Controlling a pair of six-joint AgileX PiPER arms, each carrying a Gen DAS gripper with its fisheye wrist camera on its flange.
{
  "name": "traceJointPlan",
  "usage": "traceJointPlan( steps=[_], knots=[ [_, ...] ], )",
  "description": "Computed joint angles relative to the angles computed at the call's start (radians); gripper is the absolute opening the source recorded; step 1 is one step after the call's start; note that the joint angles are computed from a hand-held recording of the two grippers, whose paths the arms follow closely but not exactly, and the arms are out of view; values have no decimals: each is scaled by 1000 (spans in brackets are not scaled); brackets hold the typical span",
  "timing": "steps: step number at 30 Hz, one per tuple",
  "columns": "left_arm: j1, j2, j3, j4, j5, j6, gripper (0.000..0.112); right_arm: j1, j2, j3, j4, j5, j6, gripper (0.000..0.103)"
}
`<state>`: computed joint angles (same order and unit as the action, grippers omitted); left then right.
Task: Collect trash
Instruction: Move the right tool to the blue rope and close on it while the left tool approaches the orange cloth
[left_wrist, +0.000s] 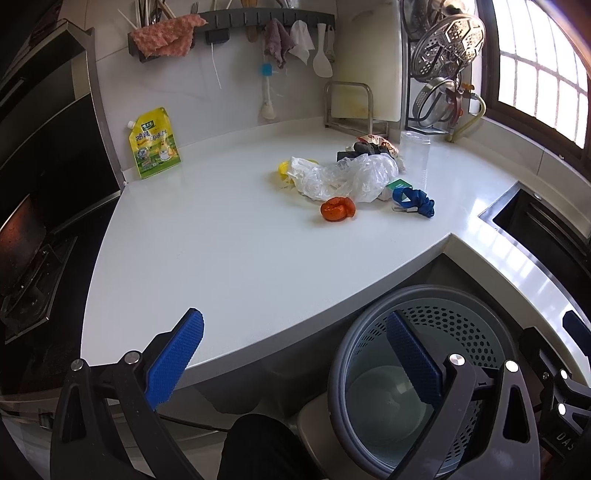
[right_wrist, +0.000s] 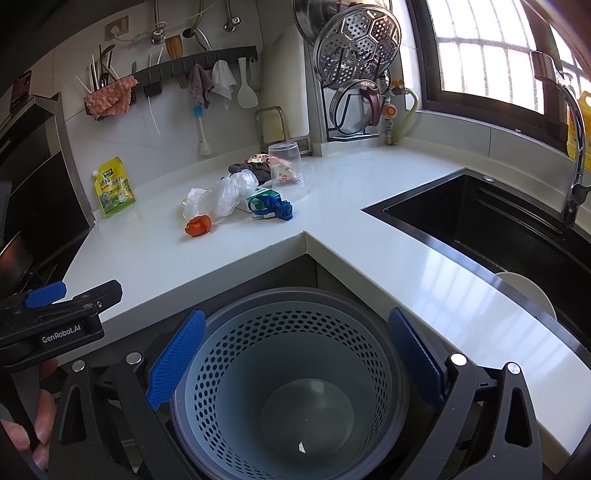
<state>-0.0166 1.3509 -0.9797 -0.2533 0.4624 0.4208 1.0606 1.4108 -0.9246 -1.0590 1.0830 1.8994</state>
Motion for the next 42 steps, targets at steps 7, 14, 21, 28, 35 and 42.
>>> traceJointPlan(
  steps=[7,14,21,28,35,42],
  knots=[
    [5,101,-90,-2,-16,-11,97,-110,22,-24,-12,-96,-81,95],
    [9,214,-211,18,-17,-59,97,-249,54,-66,-6,-234,-184,95],
    [0,308,-323,48,-22,-101,97,-372,104,-120,18,-350,-277,95],
    [-14,379,-406,57,-10,-115,97,-451,162,-200,51,-387,-376,95],
    [-22,462,-505,51,34,-133,97,-534,225,-275,133,-455,-506,95],
    [-32,536,-591,30,85,-139,97,-616,351,-402,286,-493,-702,95]
  ],
)
